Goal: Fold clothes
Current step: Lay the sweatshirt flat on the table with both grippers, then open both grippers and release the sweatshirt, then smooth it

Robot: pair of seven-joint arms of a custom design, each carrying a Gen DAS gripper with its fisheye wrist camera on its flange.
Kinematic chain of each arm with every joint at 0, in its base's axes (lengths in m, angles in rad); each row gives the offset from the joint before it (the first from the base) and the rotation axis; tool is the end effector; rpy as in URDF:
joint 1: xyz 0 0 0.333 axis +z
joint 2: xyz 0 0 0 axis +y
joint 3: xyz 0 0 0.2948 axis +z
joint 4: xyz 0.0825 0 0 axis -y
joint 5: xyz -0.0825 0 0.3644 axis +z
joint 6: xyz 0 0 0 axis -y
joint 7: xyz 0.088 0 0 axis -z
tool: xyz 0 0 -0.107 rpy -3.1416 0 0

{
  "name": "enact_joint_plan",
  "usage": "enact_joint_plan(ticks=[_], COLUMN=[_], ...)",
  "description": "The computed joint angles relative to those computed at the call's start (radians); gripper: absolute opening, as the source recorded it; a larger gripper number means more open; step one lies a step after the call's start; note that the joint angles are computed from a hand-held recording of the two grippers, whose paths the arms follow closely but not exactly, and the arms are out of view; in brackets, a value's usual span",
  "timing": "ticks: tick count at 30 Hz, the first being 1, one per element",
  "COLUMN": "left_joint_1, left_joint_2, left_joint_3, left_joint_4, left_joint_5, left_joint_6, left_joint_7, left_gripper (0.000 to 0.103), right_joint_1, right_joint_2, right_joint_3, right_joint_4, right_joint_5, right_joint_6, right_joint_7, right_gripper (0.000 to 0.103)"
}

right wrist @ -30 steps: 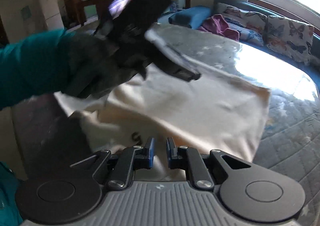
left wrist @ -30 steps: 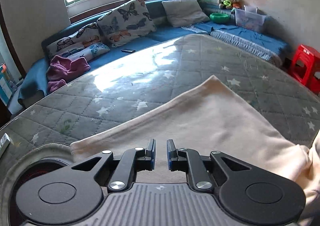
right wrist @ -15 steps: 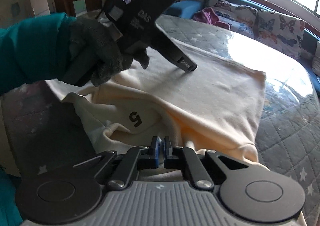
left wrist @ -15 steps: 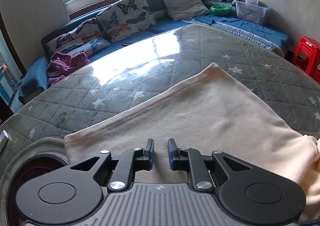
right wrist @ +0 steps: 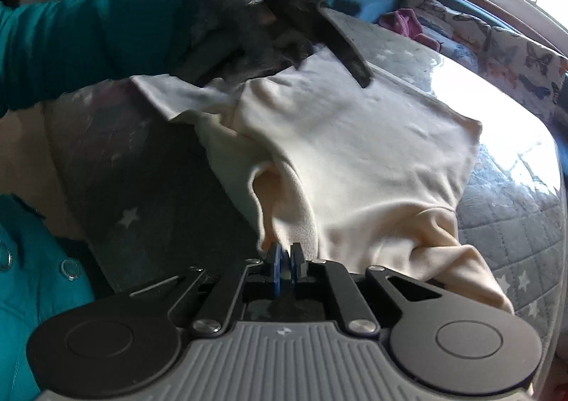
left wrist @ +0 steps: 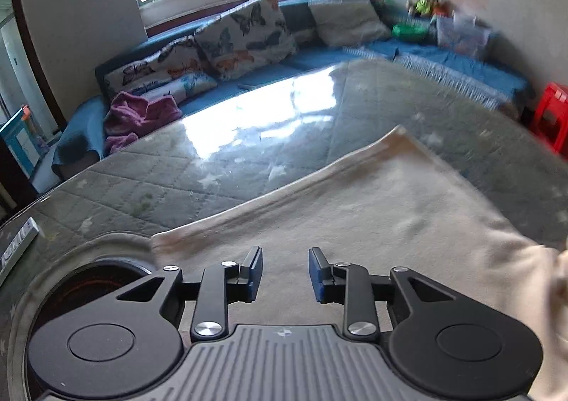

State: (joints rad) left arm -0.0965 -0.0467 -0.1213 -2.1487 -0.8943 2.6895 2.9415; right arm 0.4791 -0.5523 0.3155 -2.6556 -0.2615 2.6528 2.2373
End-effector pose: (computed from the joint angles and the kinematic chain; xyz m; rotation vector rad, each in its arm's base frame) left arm 0.5434 -0.0951 0.4671 -0.8666 2.4282 -0.9495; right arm 0.2774 0.2960 0.4554 -2.1264 1.5235 -0.5093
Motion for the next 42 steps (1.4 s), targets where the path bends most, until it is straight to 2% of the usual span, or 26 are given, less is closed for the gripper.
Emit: enact_joint_plan(ticks=[4, 7, 9, 14, 16, 21, 25, 26, 27, 29, 30, 31, 38, 40, 42], left_joint_1=[0.009, 0.01, 0.016, 0.01, 0.0, -0.018, -0.05, -0.056, -0.062, -0.074, -0.077, -0.078, -0.037, -0.015, -0.005], left_joint_2=[-0.149, -0.269, -0.339, -0.441, -0.464, -0.487, -0.51, -0.51, -0.51, -0.525, -0.543, -0.56, -0.714, -0.723, -0.722], left_joint_3=[0.056, 0.119, 0.148, 0.166, 0.162, 0.13, 0.158, 0.158, 0.16, 0.183, 0.191, 0.197, 0.293, 0.302, 0.293], left_joint_4=[-0.102, -0.191, -0.246, -0.327, -0.351, -0.402, -0.448, -0.456, -0.462, -0.475, -0.489, -0.5, -0.539, -0.536, -0.536], left_joint_5=[-0.083, -0.081, -0.041, 0.04, 0.062, 0.141, 0.16, 0.16, 0.164, 0.171, 0.171, 0.173, 0.226, 0.259, 0.264], left_joint_6=[-0.118, -0.235, -0.301, -0.381, -0.385, -0.297, -0.255, -0.235, -0.224, -0.24, -0.238, -0.237, -0.393, -0.44, -0.435], left_joint_7=[0.112, 0.163, 0.165, 0.079, 0.048, -0.065, -0.073, -0.081, -0.089, -0.078, -0.069, -0.065, -0.004, 0.01, 0.018], left_gripper=[0.031, 0.031, 0.031, 0.031, 0.031, 0.033, 0.033, 0.03, 0.018, 0.008, 0.007, 0.007, 0.006, 0.006, 0.007], right_joint_1=[-0.057, -0.087, -0.09, -0.085, -0.082, -0.086, -0.091, -0.092, -0.095, -0.098, -0.099, -0.1, -0.104, -0.11, -0.117], right_joint_2=[-0.011, 0.015, 0.037, 0.088, 0.091, 0.054, 0.033, 0.028, 0.024, 0.017, 0.014, 0.01, -0.031, -0.034, -0.027], right_joint_3=[0.043, 0.058, 0.053, 0.045, 0.047, 0.061, 0.068, 0.07, 0.074, 0.078, 0.08, 0.082, 0.1, 0.105, 0.108], right_joint_4=[-0.007, 0.0, 0.002, 0.009, 0.007, -0.017, -0.035, -0.039, -0.043, -0.049, -0.051, -0.055, -0.07, -0.069, -0.066], right_joint_5=[-0.06, -0.102, -0.114, -0.122, -0.125, -0.148, -0.162, -0.165, -0.169, -0.175, -0.178, -0.181, -0.204, -0.214, -0.222], right_joint_6=[0.055, 0.095, 0.121, 0.155, 0.151, 0.128, 0.127, 0.126, 0.126, 0.127, 0.127, 0.128, 0.129, 0.139, 0.152], right_joint_7=[0.064, 0.086, 0.091, 0.091, 0.099, 0.139, 0.167, 0.173, 0.181, 0.193, 0.199, 0.206, 0.236, 0.239, 0.239], right_gripper=[0.011, 0.012, 0.012, 0.012, 0.012, 0.018, 0.023, 0.024, 0.025, 0.031, 0.033, 0.033, 0.035, 0.035, 0.035])
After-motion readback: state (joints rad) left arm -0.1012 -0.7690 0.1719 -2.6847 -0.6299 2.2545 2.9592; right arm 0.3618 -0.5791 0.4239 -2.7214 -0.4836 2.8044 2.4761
